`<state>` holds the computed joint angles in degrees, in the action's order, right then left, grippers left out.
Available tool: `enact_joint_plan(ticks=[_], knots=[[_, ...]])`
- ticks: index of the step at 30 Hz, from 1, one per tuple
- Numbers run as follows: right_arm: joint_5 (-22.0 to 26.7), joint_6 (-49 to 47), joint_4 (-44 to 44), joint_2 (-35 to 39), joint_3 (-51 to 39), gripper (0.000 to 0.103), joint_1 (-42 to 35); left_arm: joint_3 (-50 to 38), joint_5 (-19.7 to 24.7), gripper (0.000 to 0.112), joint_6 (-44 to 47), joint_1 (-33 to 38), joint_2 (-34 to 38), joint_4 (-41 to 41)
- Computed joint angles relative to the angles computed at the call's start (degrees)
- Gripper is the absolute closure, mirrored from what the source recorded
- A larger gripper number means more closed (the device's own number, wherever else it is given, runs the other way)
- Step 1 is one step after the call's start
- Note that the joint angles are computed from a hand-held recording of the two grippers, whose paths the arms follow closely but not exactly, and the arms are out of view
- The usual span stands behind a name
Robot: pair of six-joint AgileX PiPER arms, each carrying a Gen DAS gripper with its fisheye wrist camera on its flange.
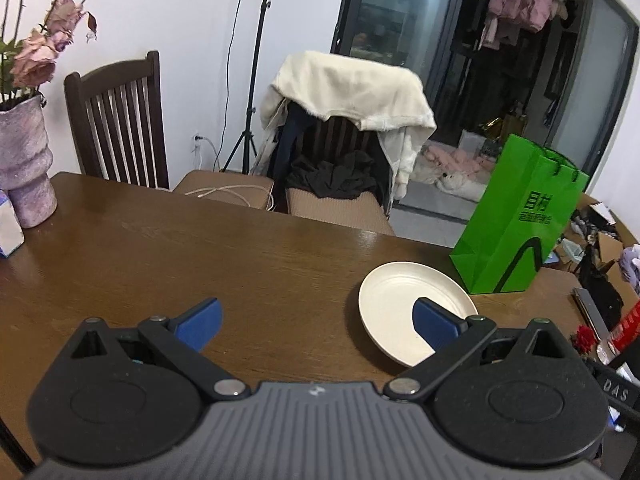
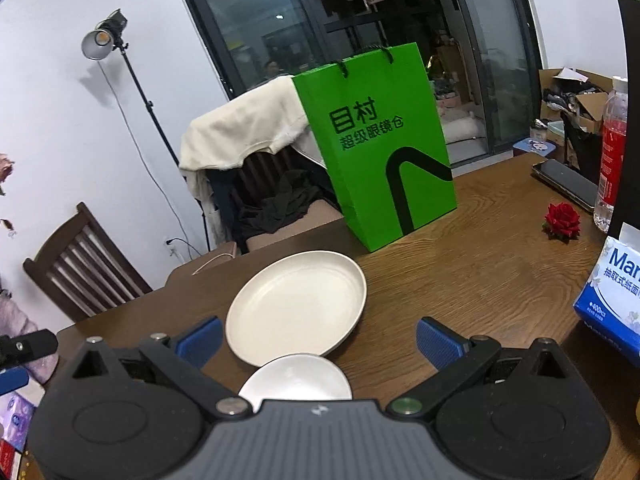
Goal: Organize plates and bowls
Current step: 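Move both grippers to the rim of the cream plate by the green bag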
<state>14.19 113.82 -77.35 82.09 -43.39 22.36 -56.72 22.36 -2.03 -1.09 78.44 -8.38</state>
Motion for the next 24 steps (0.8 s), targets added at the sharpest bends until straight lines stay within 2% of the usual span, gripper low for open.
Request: enact_joint_plan(ticks=[4,8,10,14,20,24], knots=[[-1.8,2.9,-4.0,3.0,-1.7,0.000,-2.8,-4.9,1.4,0.009,-6.9,-2.3,4.4,5.7],[-3.5,3.0,-4.6,6.2,-4.0,0.000,-5.6,-9.3,2.5,0.009,-13.8,-4.5,8.8,12.2],[-4.8,-3.0,0.8,8.4,-5.7,0.000,-7.1,-12.2,3.7,0.009,-17.2,-5.7,11.5,15.6],[-4.5,-9.8,7.8,12.8,-9.6,0.000,-8.3,-16.0,3.9,0.009,-23.5,-8.0,15.6,22.1],[-5.5,-7.3,5.8,17.0,-13.0,0.000,-9.6,-22.0,5.8,0.009,-32.8,-10.5,22.7,31.2],[-5.2,0.1,-0.3,19.3,-14.7,0.000,-10.0,-25.1,6.4,0.009,-37.1,-11.9,27.6,35.7]])
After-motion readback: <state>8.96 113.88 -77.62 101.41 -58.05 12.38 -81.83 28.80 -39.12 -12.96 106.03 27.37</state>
